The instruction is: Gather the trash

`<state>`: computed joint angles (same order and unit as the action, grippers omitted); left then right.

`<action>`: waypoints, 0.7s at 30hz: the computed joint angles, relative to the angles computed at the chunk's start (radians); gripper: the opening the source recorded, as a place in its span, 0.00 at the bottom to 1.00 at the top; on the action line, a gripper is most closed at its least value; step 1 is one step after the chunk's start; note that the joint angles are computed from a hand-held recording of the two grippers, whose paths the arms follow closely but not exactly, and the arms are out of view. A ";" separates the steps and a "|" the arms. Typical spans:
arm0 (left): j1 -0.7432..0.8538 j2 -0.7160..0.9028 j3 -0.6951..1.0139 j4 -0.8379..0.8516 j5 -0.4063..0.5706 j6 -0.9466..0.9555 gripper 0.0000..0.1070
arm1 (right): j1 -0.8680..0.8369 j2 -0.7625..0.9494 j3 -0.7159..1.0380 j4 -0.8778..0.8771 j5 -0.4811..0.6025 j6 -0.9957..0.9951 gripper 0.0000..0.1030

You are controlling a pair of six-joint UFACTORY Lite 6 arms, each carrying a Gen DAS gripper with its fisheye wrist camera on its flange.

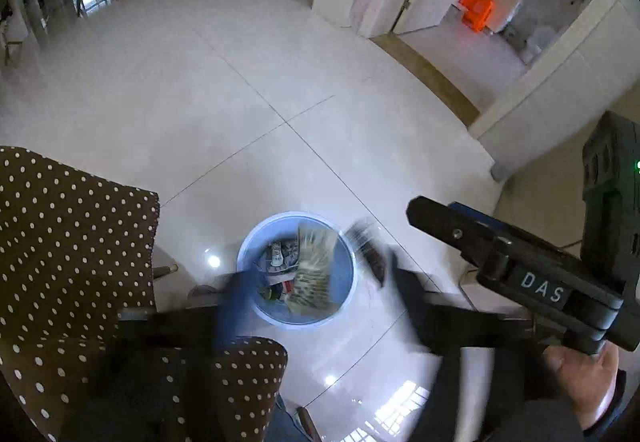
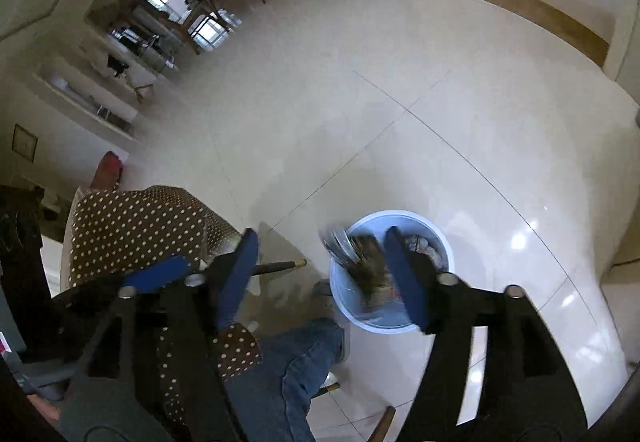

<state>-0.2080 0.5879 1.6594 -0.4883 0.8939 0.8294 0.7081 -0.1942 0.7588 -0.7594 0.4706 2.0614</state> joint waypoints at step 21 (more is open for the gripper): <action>0.183 -0.258 -0.008 -0.085 0.134 0.087 0.85 | 0.213 0.032 0.317 0.017 0.458 0.000 0.94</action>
<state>-0.0251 0.3300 1.6513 -0.5729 1.0278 0.9163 0.9212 -0.1619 1.0756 -0.7423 0.9285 2.0610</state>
